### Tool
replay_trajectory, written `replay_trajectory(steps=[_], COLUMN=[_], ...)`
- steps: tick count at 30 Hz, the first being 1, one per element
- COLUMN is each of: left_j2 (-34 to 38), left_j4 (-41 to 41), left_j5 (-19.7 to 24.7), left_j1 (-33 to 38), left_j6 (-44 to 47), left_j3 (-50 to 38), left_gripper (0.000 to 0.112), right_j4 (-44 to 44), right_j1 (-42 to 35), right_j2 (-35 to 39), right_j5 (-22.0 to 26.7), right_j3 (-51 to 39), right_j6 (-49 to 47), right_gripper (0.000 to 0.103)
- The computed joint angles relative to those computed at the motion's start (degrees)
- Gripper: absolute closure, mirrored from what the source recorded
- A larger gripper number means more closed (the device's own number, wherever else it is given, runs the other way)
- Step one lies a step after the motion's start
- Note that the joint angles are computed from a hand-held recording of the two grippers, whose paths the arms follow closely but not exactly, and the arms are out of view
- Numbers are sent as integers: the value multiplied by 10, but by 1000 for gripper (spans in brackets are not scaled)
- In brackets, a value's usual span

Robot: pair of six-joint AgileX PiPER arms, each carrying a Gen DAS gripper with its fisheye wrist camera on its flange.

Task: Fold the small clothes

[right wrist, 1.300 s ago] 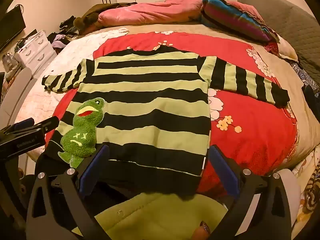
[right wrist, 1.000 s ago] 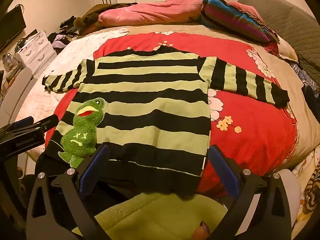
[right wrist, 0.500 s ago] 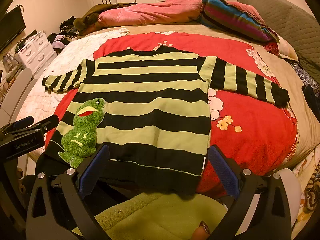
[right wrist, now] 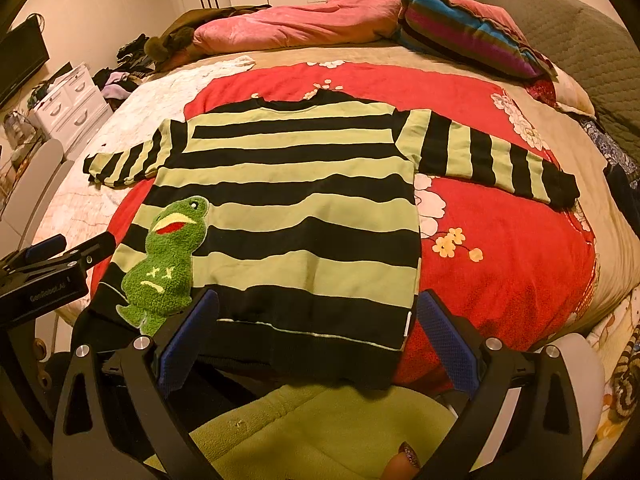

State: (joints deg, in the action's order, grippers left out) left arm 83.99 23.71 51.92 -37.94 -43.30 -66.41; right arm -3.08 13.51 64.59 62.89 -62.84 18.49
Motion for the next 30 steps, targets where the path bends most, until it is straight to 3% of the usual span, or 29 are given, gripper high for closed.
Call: replay_trajectory(steps=[30], left_j2=[-1], left_j4=[5], left_j5=[-2], left_j1=[0], left_j6=[-1], left_j3=[2], left_gripper=[18], right_j4=[26], right_j1=[-29], right_j2=[4], right_j5=[-14], right_j3=[7], right_j6=[-18], right_gripper=[4])
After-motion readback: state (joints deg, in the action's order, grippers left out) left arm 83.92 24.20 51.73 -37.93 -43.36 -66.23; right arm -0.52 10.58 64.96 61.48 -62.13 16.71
